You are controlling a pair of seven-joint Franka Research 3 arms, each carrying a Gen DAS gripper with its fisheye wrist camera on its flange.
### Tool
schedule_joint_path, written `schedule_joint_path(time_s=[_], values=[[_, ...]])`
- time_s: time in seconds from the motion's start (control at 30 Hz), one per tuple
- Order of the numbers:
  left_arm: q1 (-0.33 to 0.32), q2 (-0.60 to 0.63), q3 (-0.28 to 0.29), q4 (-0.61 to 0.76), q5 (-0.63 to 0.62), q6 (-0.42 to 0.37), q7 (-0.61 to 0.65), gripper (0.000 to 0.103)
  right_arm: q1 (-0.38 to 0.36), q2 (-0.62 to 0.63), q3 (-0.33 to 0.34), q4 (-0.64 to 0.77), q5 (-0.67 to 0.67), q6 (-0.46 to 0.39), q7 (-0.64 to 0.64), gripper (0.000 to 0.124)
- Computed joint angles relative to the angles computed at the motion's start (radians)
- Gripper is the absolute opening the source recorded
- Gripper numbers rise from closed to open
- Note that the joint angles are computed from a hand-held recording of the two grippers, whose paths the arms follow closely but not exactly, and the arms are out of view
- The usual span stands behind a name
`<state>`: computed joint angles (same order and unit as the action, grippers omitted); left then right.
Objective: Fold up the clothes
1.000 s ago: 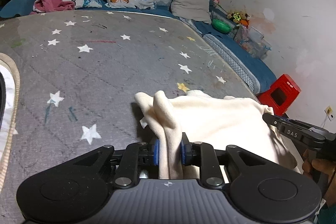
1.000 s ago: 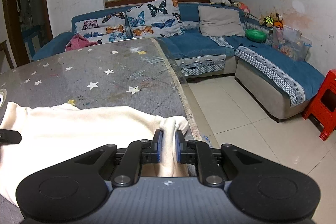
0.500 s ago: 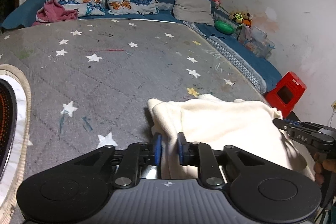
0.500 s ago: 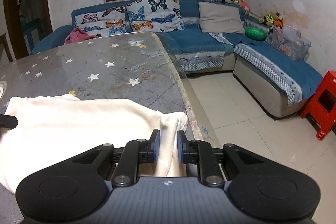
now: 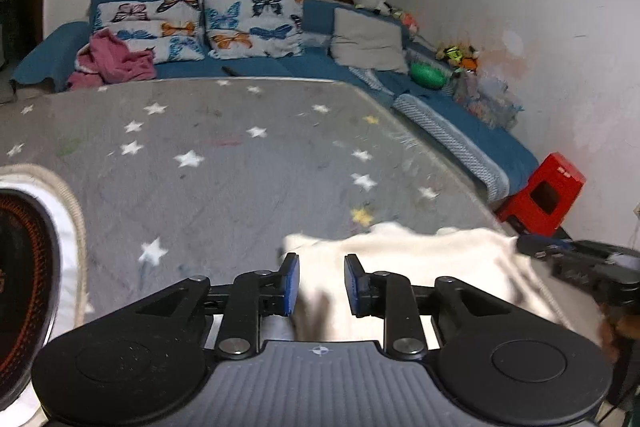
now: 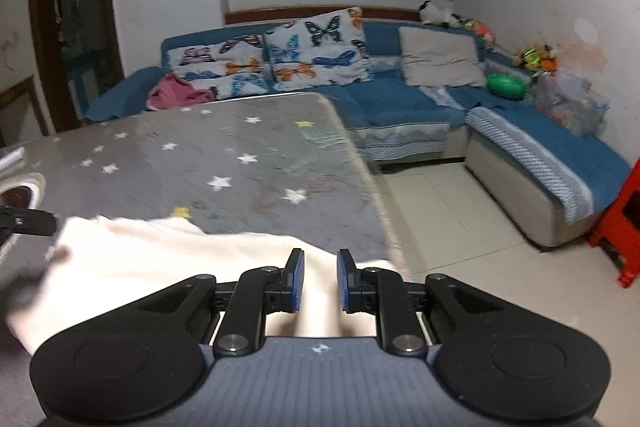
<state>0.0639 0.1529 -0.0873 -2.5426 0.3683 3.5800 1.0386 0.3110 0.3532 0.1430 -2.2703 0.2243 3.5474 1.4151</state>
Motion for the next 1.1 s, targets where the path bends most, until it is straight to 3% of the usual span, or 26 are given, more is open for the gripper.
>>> schedule_joint_path(time_s=[0.4,0.8,1.1], values=[[0.07,0.177,-0.1,0.217,0.204,-0.061,-0.16,0.024,-0.055,0.097,0.066,0.099,-0.074,-0.015,0.063,0.016],[-0.058,0.23,-0.025,0.257,0.072,-0.062,-0.034,0.026,-0.024,0.135,0.036,0.135,-0.065,-0.017,0.026,0.017],[-0.107,0.204,-0.002,0.227,-0.021,-0.066,0.044,0.027,-0.072,0.094,0.09,0.068,-0.153,0.024,0.066,0.025]])
